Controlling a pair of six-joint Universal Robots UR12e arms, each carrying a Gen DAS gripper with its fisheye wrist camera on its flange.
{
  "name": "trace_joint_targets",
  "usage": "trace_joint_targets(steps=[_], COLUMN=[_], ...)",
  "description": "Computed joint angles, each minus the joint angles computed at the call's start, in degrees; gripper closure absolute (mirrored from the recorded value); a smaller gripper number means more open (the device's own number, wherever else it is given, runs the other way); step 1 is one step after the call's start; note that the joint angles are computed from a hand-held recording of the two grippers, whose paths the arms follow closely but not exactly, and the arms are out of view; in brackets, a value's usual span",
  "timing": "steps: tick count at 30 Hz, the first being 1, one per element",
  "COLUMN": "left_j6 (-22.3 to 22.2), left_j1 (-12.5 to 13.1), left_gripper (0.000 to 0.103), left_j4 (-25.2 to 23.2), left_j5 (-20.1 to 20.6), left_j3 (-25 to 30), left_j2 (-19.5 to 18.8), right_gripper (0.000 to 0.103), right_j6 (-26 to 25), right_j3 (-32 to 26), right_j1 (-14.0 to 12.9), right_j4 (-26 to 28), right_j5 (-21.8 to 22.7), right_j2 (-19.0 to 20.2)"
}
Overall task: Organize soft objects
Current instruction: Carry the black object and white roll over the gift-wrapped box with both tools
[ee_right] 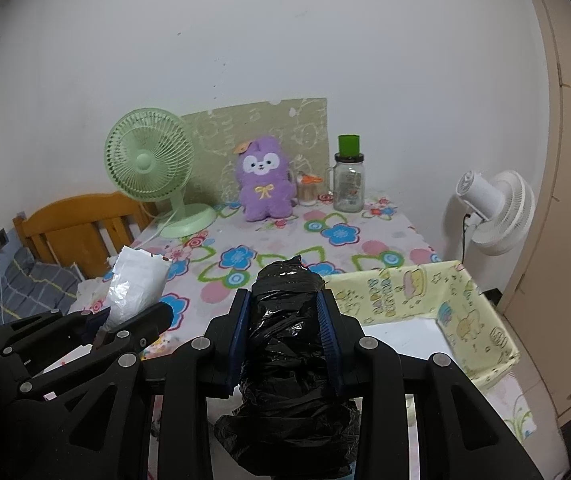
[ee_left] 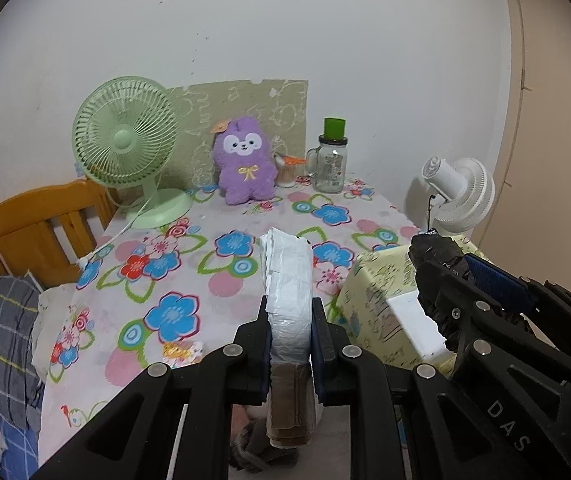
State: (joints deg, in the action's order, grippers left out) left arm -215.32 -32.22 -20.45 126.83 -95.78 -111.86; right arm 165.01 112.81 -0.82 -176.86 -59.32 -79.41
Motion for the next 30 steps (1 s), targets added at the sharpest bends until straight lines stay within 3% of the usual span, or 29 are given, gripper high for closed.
trace_joint_targets(steps=[16, 30], left_j6=[0.38, 0.04], left_j1=[-0.57, -0.58], left_gripper=[0.088, 0.088], left_j4=[-1.84, -4.75], left_j5=[-0.34, -2.67], left_j3=[7.08, 12.84], left_j2=[-4.53, -8.67], right_gripper=[0.066, 0.066], right_j6=[-1.33, -4.47], right_j3=[-3.24, -6.59], right_j1=[-3.2, -5.67], right_j4=[1.46, 5.77], right_j5=[1.58, 1.72], right_j2=[1.9, 4.41])
